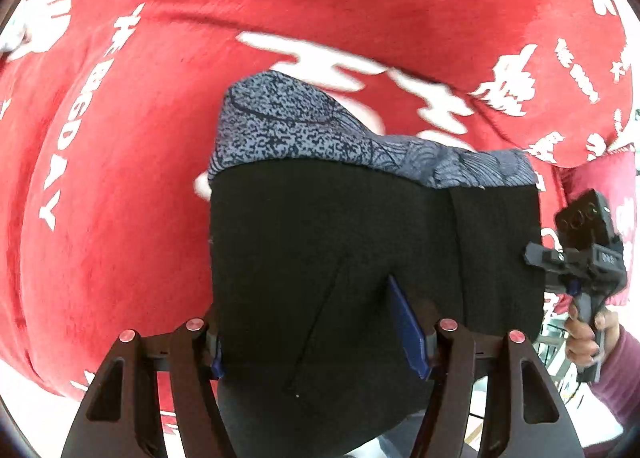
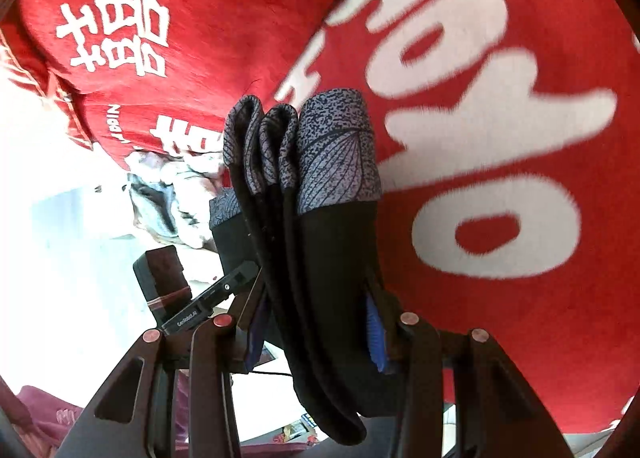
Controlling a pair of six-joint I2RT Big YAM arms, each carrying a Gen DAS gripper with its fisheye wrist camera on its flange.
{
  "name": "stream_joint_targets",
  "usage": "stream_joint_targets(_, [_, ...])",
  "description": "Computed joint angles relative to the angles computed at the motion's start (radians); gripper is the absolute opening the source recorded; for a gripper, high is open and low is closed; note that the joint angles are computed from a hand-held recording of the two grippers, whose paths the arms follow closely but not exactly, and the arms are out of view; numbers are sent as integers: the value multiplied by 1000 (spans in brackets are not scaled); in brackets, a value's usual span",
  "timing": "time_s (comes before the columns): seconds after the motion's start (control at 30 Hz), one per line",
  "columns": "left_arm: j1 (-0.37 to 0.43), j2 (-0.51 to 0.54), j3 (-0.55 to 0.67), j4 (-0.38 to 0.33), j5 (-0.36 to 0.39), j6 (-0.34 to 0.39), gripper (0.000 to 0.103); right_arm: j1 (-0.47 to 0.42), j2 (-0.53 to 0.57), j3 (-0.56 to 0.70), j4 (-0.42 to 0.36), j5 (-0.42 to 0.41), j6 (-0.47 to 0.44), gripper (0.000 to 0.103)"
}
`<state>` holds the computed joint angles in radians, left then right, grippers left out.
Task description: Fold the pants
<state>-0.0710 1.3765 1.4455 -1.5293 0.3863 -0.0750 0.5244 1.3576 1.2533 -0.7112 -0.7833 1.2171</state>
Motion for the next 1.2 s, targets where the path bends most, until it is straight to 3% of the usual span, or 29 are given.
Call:
stream_joint_targets(0.07, [12, -5, -40, 13, -27, 11, 67, 30, 17, 8, -35, 34, -18, 45])
stream_joint_targets(0.13, [19, -28, -72, 60, -33, 26, 78, 51, 42, 39, -113, 87, -72, 46])
stream_joint_targets(0.17, [14, -33, -79, 77, -55, 40, 81, 53, 42, 39, -128, 110, -79, 46])
stream_joint_targets(0.23, [1, -42, -89, 102, -108, 51, 100, 52, 43, 30, -139, 134, -69, 49])
stream_joint_targets(0.27, [-8, -47, -99, 119, -145, 52, 103, 56, 50, 41, -165, 149, -88, 51])
stream_joint_targets(0.33, [-11, -45, -100, 122, -144, 30, 103, 73, 76, 88, -271, 212, -160, 60])
stream_joint_targets(0.4, [-12, -46, -96, 114, -157, 13, 103, 84, 97, 131, -312, 248, -167, 62])
stream_joint_targets(0.73, [-89, -111, -76, 55, -422, 48, 103, 125, 107, 240, -519, 374, -186, 73])
stream_joint_targets(0.97, [-107, -137, -49, -36, -439, 6, 103, 169, 101, 292, -652, 458, -187, 81])
stream_joint_targets(1.07, [-120, -140, -30, -76, -436, -13, 103, 213, 146, 392, -774, 565, -219, 94])
stream_joint_targets(1.1, [-125, -144, -22, -85, -435, -18, 103, 224, 156, 417, -803, 595, -233, 103])
stream_joint_targets(1.2, [-142, -150, 11, -110, -435, -28, 103, 261, 185, 501, -863, 687, -256, 103])
